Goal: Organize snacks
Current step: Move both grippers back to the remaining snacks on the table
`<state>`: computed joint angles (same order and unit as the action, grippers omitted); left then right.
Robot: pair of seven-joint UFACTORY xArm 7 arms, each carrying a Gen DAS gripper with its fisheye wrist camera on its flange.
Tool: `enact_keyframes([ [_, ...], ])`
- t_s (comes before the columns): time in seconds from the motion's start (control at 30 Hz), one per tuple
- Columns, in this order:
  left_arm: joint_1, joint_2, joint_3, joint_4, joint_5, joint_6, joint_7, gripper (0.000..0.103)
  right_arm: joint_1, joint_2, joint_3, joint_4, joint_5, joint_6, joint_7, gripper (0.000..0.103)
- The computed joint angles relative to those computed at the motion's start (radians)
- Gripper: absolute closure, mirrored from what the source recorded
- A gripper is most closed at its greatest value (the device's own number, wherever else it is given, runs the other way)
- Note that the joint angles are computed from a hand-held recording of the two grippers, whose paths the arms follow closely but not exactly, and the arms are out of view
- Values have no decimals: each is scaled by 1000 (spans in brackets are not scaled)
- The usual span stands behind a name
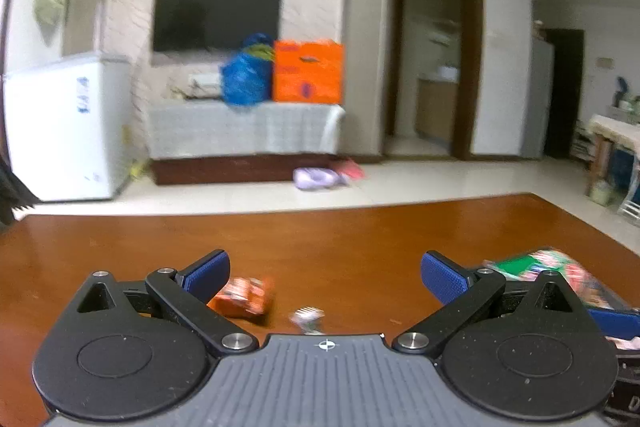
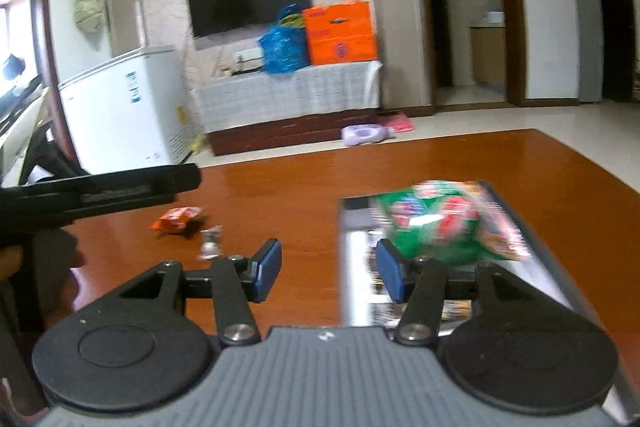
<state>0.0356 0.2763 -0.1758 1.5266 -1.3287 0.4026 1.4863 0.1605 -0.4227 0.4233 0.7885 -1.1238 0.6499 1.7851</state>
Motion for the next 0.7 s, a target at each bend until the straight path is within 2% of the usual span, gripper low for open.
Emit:
enact_keyframes([
  [0.13,0,78,-10,72,6,-100,7,0,11,179,6,152,-27,27,-31,50],
  [0.2,-13,128,0,120,91,-129,-96,1,30,258,-9,217,-45,32,-37,50],
  [0.33,8,200,-26,195,130,-182,-176,0,73,410,-55,344,-22,45,-111,50],
  [0.43,-3,250,-21,242,221,-208,-251,0,103,501,-97,420,-7,32,-144,50],
  [0.53,-39,301,41,307,367,-146,-442,1,125,569,-139,476,17,-9,-190,50],
  [0.67,-55,369,65,405,497,-76,-597,1,159,649,-190,545,36,-46,-245,50],
  [0.7,-55,376,60,408,519,-79,-608,1,167,664,-203,558,40,-60,-254,50],
])
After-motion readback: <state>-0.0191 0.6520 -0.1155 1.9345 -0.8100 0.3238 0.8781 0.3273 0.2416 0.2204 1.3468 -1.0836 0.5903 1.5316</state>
